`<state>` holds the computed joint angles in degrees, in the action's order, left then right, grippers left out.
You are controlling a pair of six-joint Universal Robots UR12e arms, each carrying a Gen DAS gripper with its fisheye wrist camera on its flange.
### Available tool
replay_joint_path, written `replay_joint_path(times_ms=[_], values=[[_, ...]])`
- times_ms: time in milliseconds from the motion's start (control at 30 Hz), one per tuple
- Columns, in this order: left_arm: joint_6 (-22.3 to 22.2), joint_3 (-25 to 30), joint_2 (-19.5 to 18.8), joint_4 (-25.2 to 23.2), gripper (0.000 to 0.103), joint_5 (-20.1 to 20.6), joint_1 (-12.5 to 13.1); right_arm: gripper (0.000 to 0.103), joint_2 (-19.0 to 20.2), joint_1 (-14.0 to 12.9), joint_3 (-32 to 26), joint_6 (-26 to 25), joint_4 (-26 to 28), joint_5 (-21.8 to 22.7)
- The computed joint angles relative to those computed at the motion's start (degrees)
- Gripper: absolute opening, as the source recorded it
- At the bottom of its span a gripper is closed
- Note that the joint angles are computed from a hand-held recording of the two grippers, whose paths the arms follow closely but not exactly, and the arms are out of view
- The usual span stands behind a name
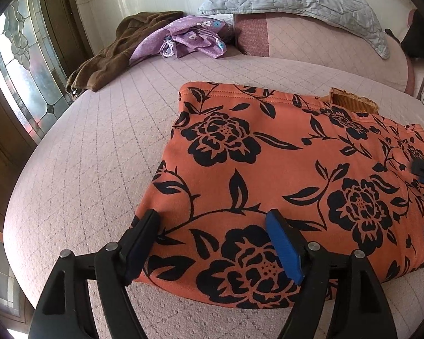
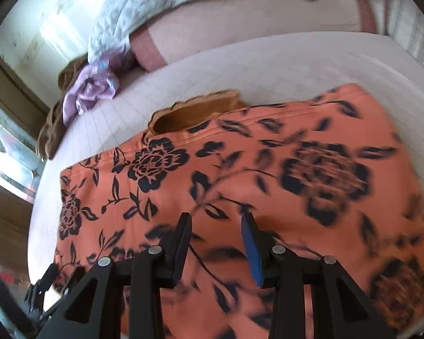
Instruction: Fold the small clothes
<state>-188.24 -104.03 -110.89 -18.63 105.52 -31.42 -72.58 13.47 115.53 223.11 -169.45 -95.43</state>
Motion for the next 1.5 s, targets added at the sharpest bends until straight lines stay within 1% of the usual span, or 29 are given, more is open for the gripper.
replay_joint_path(times_ms=[33,133,200,233,300,333,367,400,433,467,500,533,567,600,667,700,767,833,867,900,933,967,1000,1067,1167,1267,1333,1433,1500], values=[[-0.1,0.1,0.0,-0.2,0.080,-0.1,0.1,0.040,-1.3,0.4,1.5,0.1,-0.5,-2.1],[-0.4,0.1,0.2,0.2,0.080,1.0,-0.1,0.040,-4.1,1.3,4.6,0.0,0.3,-5.2],[-0.5,-0.1,0.4,3.1,0.080,2.7,-0.3,0.040,-4.9,1.1,5.9,0.6,2.6,-5.2],[-0.2,0.0,0.3,4.4,0.080,3.5,-0.4,0.038,-5.1,0.7,6.9,1.1,2.9,-4.6],[0.0,0.8,0.0,5.0,0.080,3.9,-0.2,0.037,-5.7,-0.1,9.4,1.4,-1.7,-2.5],[-0.7,1.6,-0.3,3.7,0.080,2.8,0.2,0.037,-6.2,-0.7,9.8,1.6,-2.0,-1.5],[-1.4,2.8,-0.8,1.0,0.081,1.3,0.8,0.037,-6.8,-1.5,9.6,2.1,-0.8,-0.8],[-1.7,3.7,-1.3,-1.2,0.081,1.1,1.0,0.037,-7.2,-1.8,9.5,2.6,-0.3,-0.9],[-2.3,5.2,-2.2,-4.9,0.080,2.4,1.1,0.037,-7.6,-2.8,9.2,3.1,0.3,-1.2],[-3.1,6.2,-2.9,-7.9,0.082,3.2,1.2,0.037,-7.6,-3.6,9.0,3.0,-0.3,-1.0],[-4.2,6.5,-3.2,-9.2,0.083,1.9,1.7,0.037,-7.3,-4.4,8.6,2.7,-1.2,-1.1],[-6.3,6.4,-3.1,-9.5,0.084,-0.4,2.3,0.037,-7.2,-5.3,8.4,2.4,-2.0,-1.7],[-7.9,6.2,-3.0,-9.3,0.084,-1.4,2.6,0.037,-6.7,-6.6,7.5,2.5,-1.4,-2.4],[-8.3,6.1,-2.9,-9.3,0.084,-1.6,2.6,0.037,-6.2,-7.2,6.8,2.7,-1.0,-2.5],[-6.2,6.1,-3.3,-8.2,0.086,0.5,2.0,0.037,-4.8,-9.3,5.8,3.1,-2.2,-1.7],[-5.3,6.0,-3.5,-7.5,0.090,1.9,1.6,0.038,-3.9,-9.9,4.8,3.2,-1.2,-2.6],[-4.1,6.1,-4.2,-6.1,0.094,5.6,0.6,0.040,-2.3,-10.7,2.9,3.3,2.7,-3.4],[-3.5,6.2,-4.2,-6.2,0.094,6.2,0.5,0.040,-0.7,-11.2,1.2,3.1,6.1,-3.3],[-3.7,6.3,-4.0,-6.3,0.094,6.5,0.5,0.040,-0.4,-10.6,0.5,2.6,7.0,-5.7],[-4.1,6.1,-3.9,-5.4,0.094,7.7,0.3,0.040,-0.3,-10.3,-0.1,2.5,8.0,-6.5],[-4.4,6.0,-3.8,-4.5,0.094,8.9,0.2,0.041,-0.4,-9.4,-0.9,2.7,9.1,-8.5],[-4.8,5.8,-3.8,-3.0,0.094,11.2,-0.1,0.041,-0.4,-8.4,-1.2,2.4,7.7,-9.8],[-5.0,5.7,-3.7,-2.3,0.094,12.5,-0.2,0.041,-0.4,-7.8,-1.3,1.3,5.8,-9.8],[-6.4,5.5,-3.4,-2.8,0.094,12.7,0.2,0.041,0.3,-6.3,-2.4,-1.9,3.3,-7.8],[-8.1,5.3,-3.0,-5.4,0.094,11.2,1.0,0.041,3.2,-3.8,-6.7,-9.3,0.6,0.5],[-8.7,5.0,-2.7,-5.2,0.094,11.6,1.2,0.041,6.6,-1.4,-11.6,-13.5,0.0,4.9],[-8.6,5.0,-2.7,-5.0,0.094,12.4,1.3,0.041,8.9,-0.5,-14.6,-14.0,-0.4,8.8],[-8.7,4.8,-2.7,-4.7,0.094,11.8,2.0,0.041,12.9,0.9,-19.4,-11.8,0.2,13.8],[-8.7,4.4,-2.6,-4.6,0.094,11.4,2.1,0.041,14.8,1.6,-22.0,-11.1,1.7,15.0]])
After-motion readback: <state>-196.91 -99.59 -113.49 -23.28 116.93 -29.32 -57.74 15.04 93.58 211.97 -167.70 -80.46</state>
